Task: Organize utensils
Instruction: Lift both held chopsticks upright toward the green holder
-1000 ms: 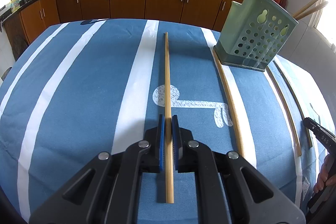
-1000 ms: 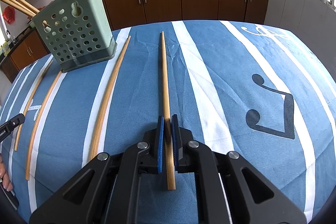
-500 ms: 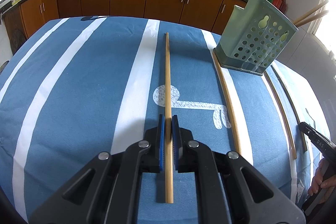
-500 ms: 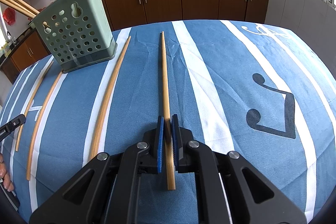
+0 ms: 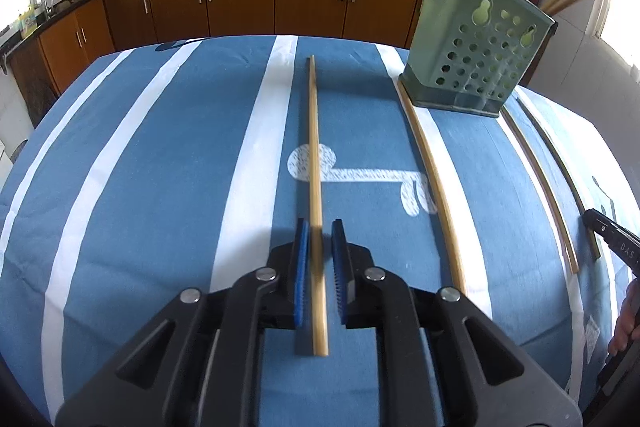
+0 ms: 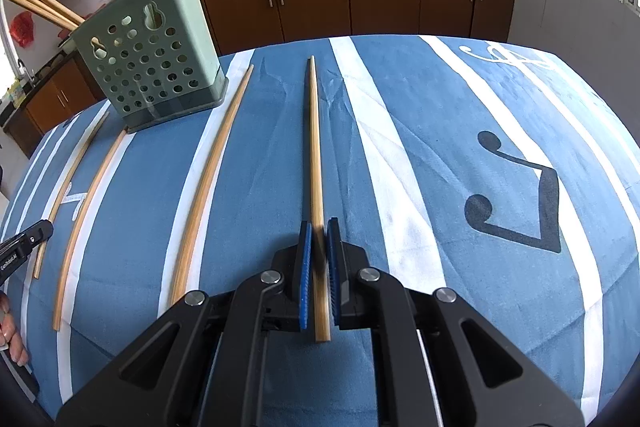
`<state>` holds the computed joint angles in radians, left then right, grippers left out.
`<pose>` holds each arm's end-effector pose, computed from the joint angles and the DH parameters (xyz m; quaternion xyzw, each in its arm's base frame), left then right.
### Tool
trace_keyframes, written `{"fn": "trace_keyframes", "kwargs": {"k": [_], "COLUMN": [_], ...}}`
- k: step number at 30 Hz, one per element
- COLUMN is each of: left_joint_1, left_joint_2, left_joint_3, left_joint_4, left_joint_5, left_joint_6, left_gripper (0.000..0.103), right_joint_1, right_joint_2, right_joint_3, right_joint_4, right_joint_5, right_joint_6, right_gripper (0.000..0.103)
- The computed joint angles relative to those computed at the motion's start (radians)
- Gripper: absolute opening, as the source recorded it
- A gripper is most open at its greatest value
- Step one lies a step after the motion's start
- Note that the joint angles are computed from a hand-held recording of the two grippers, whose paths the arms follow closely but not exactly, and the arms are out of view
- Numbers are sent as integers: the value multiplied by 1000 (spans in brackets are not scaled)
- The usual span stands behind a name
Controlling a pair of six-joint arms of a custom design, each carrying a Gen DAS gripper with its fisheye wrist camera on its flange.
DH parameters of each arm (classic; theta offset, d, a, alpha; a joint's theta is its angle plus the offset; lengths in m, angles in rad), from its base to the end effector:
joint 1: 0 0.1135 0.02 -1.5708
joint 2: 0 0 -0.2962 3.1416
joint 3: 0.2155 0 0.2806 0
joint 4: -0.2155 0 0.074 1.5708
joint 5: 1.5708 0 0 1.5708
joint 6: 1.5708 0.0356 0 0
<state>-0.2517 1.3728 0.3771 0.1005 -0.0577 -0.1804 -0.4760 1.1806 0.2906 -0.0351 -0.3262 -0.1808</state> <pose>0.2230 -0.0552 0.1211 0.0241 0.9428 -0.0444 0.3294 0.1753 -0.0775 0.1262 0.0867 0.9332 0.0448 0.3460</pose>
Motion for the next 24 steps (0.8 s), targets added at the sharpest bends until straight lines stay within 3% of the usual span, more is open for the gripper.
{"fn": "trace_keyframes", "kwargs": {"k": [4,8,15,24], "left_joint_1": [0,-3,16,9], "left_joint_2": [-22,-55,-272,-473], "left_joint_3": [-17,-18,-7,60], "left_joint_4": [-7,-46,-162,-269], "left_joint_5": [-7,-17,-5,-23], "left_joint_6": [-9,7,22,6], "left_gripper": [8,7,7,7], "right_joint_1": [-31,-77,-191,-281], "right_joint_2": [-1,-84,-273,-380], "right_joint_3": [2,-7,38,97], "right_joint_4": [-16,-59,-163,-198], "right_joint_5": [-37,-80,-204,-317], "right_joint_6": [-26,-49,-41,-4], "right_gripper": [8,7,7,7]}}
